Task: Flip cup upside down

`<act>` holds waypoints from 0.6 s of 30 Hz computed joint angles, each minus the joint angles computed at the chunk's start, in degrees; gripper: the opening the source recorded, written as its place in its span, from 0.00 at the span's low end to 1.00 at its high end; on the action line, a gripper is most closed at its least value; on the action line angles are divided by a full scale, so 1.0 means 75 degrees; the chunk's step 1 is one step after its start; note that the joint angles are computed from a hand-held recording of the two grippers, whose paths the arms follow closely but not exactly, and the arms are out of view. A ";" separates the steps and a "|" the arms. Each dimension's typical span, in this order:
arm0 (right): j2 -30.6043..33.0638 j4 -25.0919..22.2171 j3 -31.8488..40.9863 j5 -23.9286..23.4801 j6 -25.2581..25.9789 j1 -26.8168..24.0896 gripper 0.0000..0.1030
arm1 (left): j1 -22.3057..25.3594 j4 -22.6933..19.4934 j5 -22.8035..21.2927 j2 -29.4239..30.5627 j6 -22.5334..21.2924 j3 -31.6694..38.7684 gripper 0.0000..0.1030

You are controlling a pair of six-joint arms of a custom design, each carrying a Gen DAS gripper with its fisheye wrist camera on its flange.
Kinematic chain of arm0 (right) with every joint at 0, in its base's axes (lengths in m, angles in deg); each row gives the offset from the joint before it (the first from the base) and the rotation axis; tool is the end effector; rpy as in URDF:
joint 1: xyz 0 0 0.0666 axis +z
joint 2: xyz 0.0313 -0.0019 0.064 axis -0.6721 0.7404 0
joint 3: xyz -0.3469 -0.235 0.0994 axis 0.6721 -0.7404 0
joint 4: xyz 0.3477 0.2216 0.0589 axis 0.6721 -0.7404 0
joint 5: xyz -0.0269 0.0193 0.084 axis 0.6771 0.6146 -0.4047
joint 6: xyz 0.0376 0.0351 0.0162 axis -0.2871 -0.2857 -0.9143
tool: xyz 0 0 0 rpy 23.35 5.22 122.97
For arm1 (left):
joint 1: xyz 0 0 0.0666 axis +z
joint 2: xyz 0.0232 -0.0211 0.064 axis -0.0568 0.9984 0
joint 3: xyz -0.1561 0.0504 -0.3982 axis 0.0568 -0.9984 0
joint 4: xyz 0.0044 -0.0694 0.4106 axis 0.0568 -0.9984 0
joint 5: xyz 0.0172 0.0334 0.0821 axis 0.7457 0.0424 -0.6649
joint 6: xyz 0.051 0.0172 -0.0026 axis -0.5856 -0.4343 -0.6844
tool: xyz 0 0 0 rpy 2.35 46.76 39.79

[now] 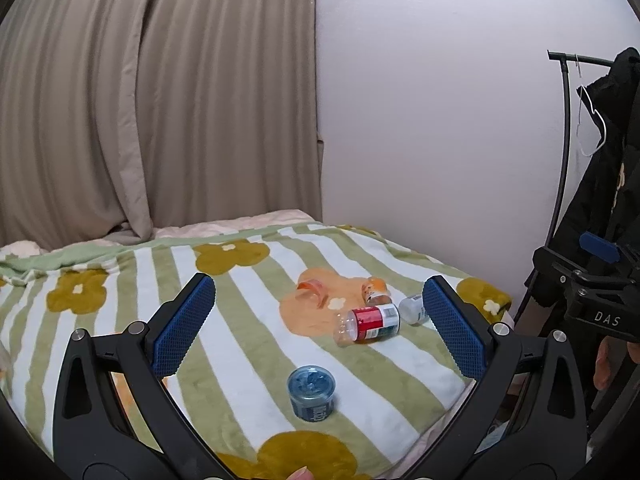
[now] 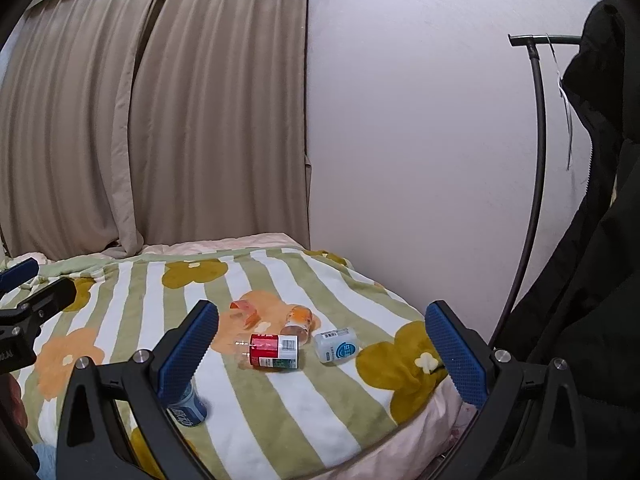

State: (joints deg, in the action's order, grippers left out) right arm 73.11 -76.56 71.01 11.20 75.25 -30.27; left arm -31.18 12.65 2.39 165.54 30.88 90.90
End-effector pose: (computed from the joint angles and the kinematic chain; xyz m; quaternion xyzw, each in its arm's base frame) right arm 0.5015 0.0994 0.5766 0.0024 0.7790 0.0193 0.6267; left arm 0.5102 -0.2562 0.6373 0.0458 0.7798 -0.0304 0.6237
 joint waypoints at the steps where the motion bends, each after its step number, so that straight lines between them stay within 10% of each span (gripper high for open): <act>1: 0.0007 -0.0016 0.0010 -0.0008 -0.0019 -0.0013 1.00 | -0.0012 0.0004 -0.0007 -0.0005 -0.0006 -0.0012 1.00; 18: -0.0005 0.0068 -0.0050 0.0016 -0.0071 -0.0060 1.00 | -0.0075 0.0037 -0.0053 0.0029 0.0010 0.0020 1.00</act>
State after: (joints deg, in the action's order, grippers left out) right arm 73.08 -76.05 70.63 11.32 74.71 -30.72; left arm -31.74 12.93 2.00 165.76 30.96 91.06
